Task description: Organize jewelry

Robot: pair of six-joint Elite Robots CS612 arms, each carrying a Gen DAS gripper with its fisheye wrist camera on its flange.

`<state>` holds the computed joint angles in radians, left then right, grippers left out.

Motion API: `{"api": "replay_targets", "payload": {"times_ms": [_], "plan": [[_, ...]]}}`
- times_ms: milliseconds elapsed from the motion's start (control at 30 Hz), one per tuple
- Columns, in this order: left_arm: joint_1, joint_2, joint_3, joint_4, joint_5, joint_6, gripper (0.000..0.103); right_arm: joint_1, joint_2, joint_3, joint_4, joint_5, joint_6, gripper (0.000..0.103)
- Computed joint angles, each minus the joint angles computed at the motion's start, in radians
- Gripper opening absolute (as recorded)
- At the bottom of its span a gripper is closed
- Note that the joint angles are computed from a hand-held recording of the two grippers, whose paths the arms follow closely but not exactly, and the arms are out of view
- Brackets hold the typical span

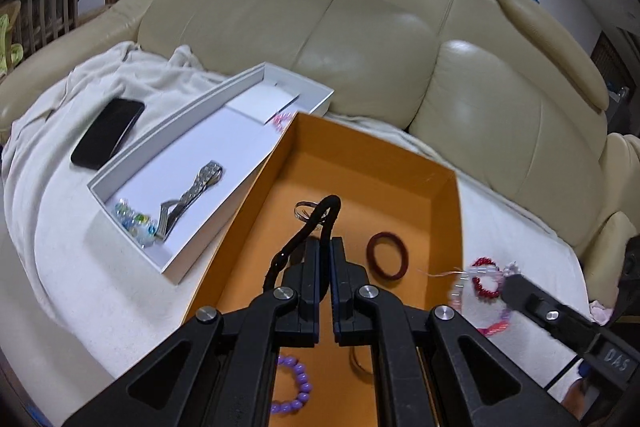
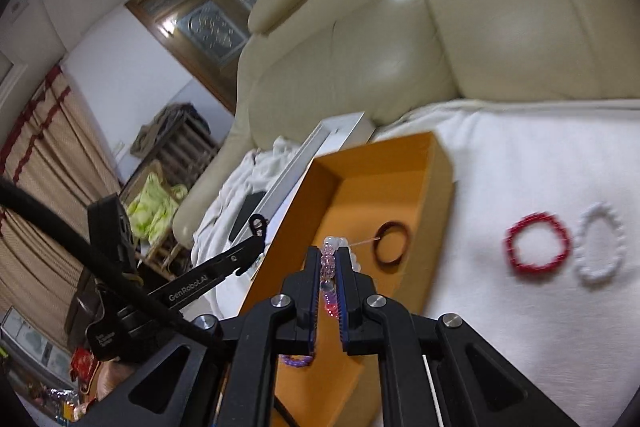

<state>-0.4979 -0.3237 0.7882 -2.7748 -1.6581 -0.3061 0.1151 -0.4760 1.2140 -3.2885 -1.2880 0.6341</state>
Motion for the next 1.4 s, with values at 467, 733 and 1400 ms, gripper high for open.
{"api": "replay_targets", "payload": {"times_ms": [467,733,1400], "plan": [[0.002,0.005,-0.014,0.013,-0.029,-0.067,0.033,-0.002,0.030,-0.064,0.084,0.011,0.005,0.012],[-0.036,0.003,-0.014,-0.016,-0.004,0.006,0.036,-0.051,-0.091,0.183,-0.043,-0.114,0.019,0.012],[-0.138,-0.001,0.015,-0.140,0.156,0.138,0.059,-0.104,-0.167,0.392,-0.071,-0.184,-0.002,0.022]]}}
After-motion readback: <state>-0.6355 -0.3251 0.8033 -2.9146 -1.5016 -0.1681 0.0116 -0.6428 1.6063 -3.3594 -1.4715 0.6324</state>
